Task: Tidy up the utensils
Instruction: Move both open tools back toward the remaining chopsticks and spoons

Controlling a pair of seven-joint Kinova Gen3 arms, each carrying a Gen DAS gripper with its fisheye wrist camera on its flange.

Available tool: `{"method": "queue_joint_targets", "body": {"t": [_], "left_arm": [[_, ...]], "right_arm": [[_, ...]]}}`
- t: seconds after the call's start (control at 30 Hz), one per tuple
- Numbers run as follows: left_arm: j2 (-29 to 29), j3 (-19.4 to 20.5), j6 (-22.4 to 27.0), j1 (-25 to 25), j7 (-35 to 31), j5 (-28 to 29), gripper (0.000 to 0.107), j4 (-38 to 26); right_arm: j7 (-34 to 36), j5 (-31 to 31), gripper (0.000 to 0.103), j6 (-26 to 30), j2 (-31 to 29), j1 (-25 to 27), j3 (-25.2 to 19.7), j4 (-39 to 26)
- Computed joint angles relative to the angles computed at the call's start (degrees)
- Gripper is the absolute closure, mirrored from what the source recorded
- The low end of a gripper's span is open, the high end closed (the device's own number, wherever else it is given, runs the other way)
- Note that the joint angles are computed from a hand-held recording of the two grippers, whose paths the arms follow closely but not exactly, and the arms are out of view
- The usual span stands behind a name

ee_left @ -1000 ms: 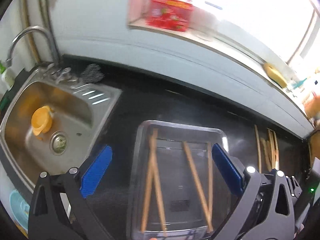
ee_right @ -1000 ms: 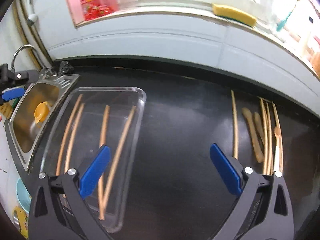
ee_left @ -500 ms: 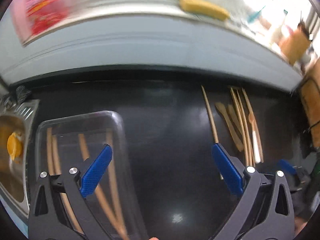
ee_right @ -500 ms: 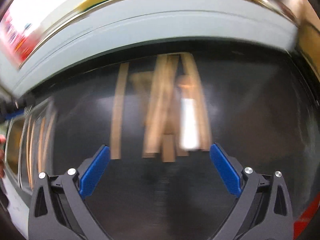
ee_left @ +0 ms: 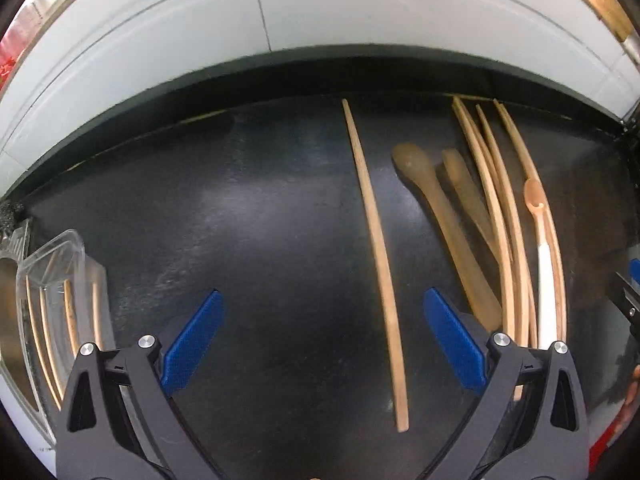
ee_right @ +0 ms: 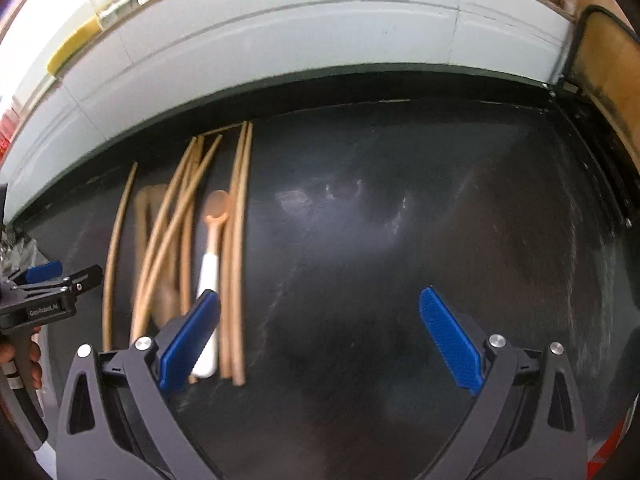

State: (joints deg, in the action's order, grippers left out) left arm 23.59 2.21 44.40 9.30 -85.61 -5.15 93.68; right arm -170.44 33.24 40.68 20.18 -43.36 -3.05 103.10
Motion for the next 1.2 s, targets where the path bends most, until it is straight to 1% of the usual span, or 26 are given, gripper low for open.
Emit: {"method": "queue_joint_targets", "body": {"t": [0.13,0.2,0.27,0.3,0.37,0.43,0.5,0.57,0.63,0.77,0.87,1.0,1.07,1.13,1.2], "left_arm": [[2.26,-0.95,0.69,1.80,2.92,-1.50,0.010,-1.57],[2.96,-1.30,0.85,2.37,3.93,-2.38,0.010,-2.00],[3.99,-1.37,1.54,2.75,4.76,-2.81,0.010,-2.90],[4.06,-1.45,1.11,2.71,5.27,-2.76,0.010,-2.85],[4.72,-1.41,1.39,2.83,5.84,-2.88,0.010,-3.66],[5.00,-1.27,1.58,2.64,5.54,-3.08,0.010,-4.11],[5.21,-1.20,1.98,2.57,5.43,-3.13,0.010,-4.49],[6.15,-0.93,2.64,2.20,5.10,-2.71,0.010,-5.89],[6.99,-0.95,3.56,1.60,4.61,-2.29,0.010,-7.59],[7.14,-0.91,2.61,0.17,3.16,-1.49,0.009,-7.39],[7.11,-1.47,2.33,0.91,3.48,-2.12,0.010,-7.37],[7.75,-1.46,2.78,0.96,3.75,-2.02,0.010,-8.40],[7.80,-1.38,2.89,0.84,3.91,-1.67,0.009,-8.48],[7.67,-1.38,2.68,0.90,3.72,-1.84,0.009,-8.25],[7.08,-1.47,1.86,1.08,3.47,-2.28,0.009,-7.10]], "right_arm": [[7.73,-4.17,0.006,-3.72,1.69,4.74,-1.38,-0.32],[9.63,-5.31,0.006,-4.45,2.31,4.83,-0.59,-1.00],[11.62,-6.09,0.006,-4.22,3.31,4.62,-0.11,-2.40],[13.12,-6.75,0.006,-4.39,3.83,4.90,-0.20,-3.08],[15.52,-7.67,0.006,-3.04,5.10,4.62,0.10,-5.02],[19.19,-9.51,0.006,-2.14,6.61,5.42,-0.43,-7.06],[21.25,-9.84,0.006,-0.04,8.21,4.28,0.98,-9.15],[21.58,-9.66,0.006,-0.18,8.64,4.16,1.49,-9.54],[21.69,-11.62,0.006,-1.21,8.37,5.73,1.08,-9.08],[22.59,-11.90,0.006,-1.63,8.22,5.46,2.51,-8.69],[24.25,-12.39,0.006,-0.26,8.73,5.15,2.98,-9.90],[24.00,-13.94,0.006,-2.59,8.08,6.36,2.14,-9.26],[25.92,-13.99,0.006,-0.69,8.95,5.45,2.76,-10.85],[26.55,-13.64,0.006,-0.86,9.06,6.24,1.87,-11.05],[27.12,-13.74,0.006,-0.95,9.14,6.12,2.15,-11.11]]}}
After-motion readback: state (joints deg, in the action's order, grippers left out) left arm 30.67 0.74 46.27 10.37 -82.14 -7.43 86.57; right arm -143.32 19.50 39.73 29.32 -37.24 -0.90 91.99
